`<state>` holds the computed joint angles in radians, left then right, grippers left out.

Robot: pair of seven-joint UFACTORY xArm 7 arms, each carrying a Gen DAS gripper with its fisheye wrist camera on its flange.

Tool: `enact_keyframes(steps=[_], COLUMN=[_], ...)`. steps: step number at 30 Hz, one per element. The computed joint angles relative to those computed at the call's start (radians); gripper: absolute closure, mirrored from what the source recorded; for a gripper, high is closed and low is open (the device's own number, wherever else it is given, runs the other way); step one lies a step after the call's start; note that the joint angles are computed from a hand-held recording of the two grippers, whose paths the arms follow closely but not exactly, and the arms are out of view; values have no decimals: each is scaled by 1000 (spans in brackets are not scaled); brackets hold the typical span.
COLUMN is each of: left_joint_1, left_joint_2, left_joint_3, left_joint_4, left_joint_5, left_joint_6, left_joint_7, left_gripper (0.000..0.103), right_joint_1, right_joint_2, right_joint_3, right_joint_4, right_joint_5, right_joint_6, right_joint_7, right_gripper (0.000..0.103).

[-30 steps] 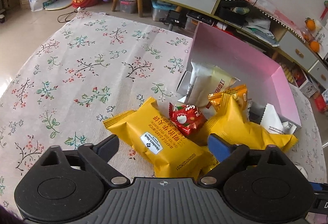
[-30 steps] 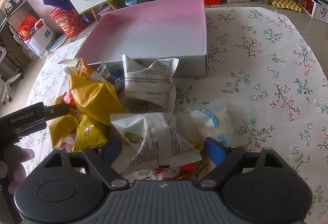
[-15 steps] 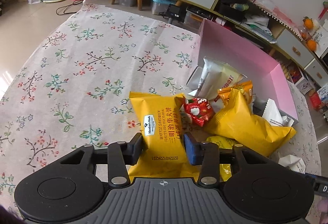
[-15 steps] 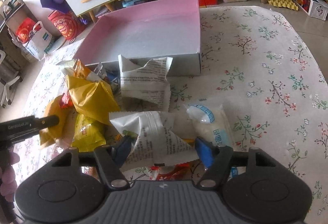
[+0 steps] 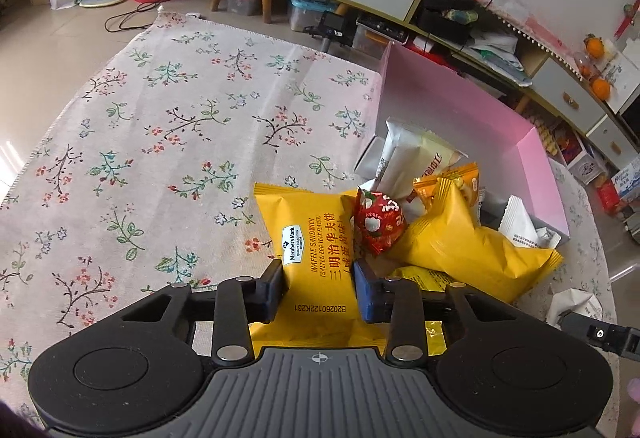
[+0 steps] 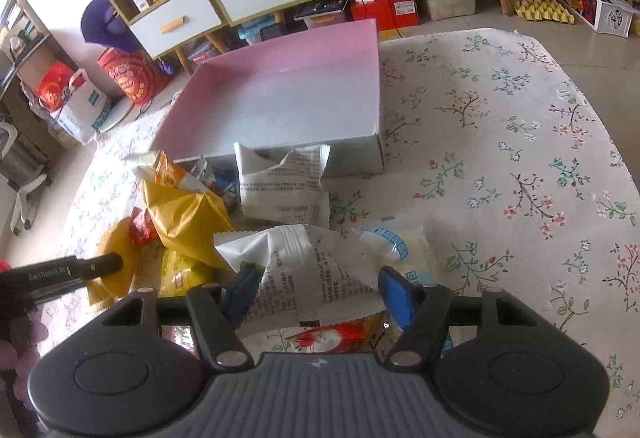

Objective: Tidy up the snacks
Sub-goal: 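Carry the yellow pack into the pink box and open the left gripper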

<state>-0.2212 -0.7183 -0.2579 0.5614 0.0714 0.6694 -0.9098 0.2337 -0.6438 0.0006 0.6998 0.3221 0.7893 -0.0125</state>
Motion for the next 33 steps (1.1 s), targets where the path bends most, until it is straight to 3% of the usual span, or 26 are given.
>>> enact_keyframes(steps=[17, 24, 33], left_joint_1=[23, 40, 86], left_joint_2=[-51, 85, 350], left_joint_3=[1, -3, -46], left_joint_4=[13, 135, 350], left_joint_5=[-11, 3, 143], left_joint_6=[-27, -108, -179], left_joint_7=[-26, -12, -36], left_gripper=[70, 70, 70], right_joint_1=[19, 63, 131], right_joint_2=[22, 80, 161], right_joint_3=[-35, -68, -131], right_joint_4=[42, 58, 57], right_joint_5=[87, 187, 380], right_joint_6=[-69, -205, -336], right_joint_7=[16, -29, -107], right_gripper=[51, 51, 51])
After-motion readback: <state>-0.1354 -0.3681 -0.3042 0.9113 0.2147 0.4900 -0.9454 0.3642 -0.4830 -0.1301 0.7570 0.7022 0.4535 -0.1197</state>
